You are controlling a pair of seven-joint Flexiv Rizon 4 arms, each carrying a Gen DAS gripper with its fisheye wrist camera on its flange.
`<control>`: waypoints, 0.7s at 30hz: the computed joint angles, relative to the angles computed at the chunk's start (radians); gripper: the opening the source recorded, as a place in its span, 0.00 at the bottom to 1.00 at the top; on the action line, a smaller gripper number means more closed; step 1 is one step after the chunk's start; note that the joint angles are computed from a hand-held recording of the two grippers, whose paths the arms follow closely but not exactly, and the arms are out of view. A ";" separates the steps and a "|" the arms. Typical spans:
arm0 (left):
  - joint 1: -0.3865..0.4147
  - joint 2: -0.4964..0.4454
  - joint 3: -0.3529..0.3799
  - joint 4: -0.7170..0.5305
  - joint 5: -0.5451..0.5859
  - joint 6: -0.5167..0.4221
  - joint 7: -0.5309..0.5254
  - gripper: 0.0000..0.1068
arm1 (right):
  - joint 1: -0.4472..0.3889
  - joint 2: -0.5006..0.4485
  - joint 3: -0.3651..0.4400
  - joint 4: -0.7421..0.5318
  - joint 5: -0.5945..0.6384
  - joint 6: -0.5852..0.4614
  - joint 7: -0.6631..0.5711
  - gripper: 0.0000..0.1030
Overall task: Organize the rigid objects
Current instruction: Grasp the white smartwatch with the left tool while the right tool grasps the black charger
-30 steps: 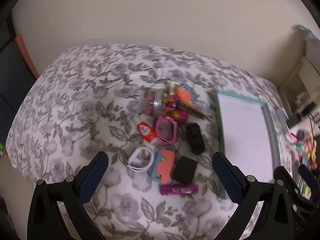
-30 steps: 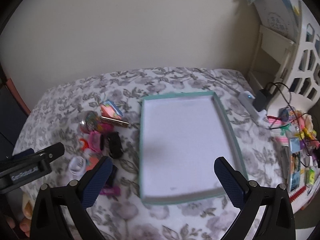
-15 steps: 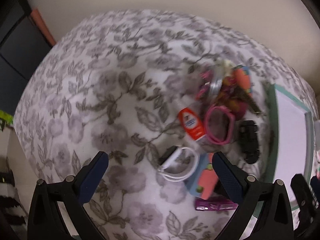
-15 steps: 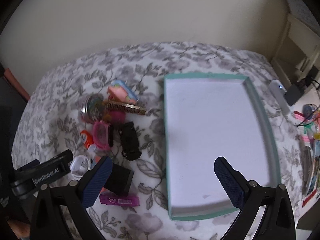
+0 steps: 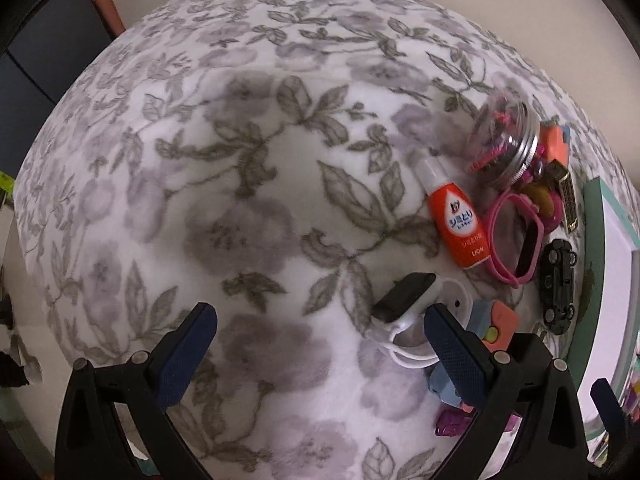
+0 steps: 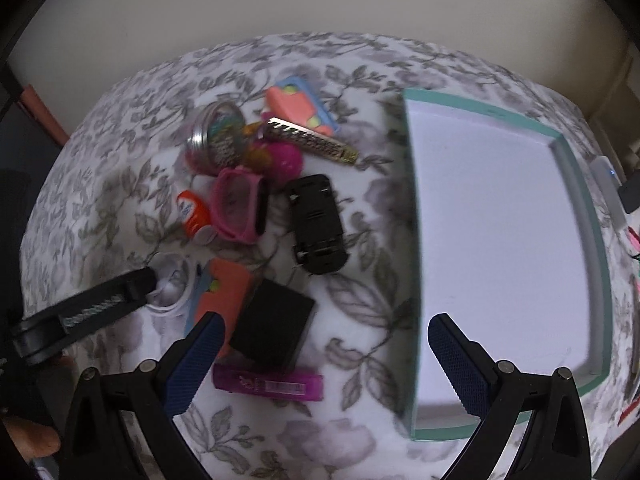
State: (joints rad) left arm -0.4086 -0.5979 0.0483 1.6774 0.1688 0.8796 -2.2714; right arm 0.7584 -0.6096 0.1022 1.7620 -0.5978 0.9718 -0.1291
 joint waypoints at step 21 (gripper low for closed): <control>-0.083 -0.128 0.034 -0.111 0.045 0.047 -0.032 0.80 | 0.021 -0.100 -0.005 -0.099 0.055 -0.030 -0.102 0.85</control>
State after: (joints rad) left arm -0.4913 -0.7256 0.0823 1.5665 0.2142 0.9267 -2.3030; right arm 0.7795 -0.7093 0.0975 1.6634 -0.5432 0.9419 -0.2308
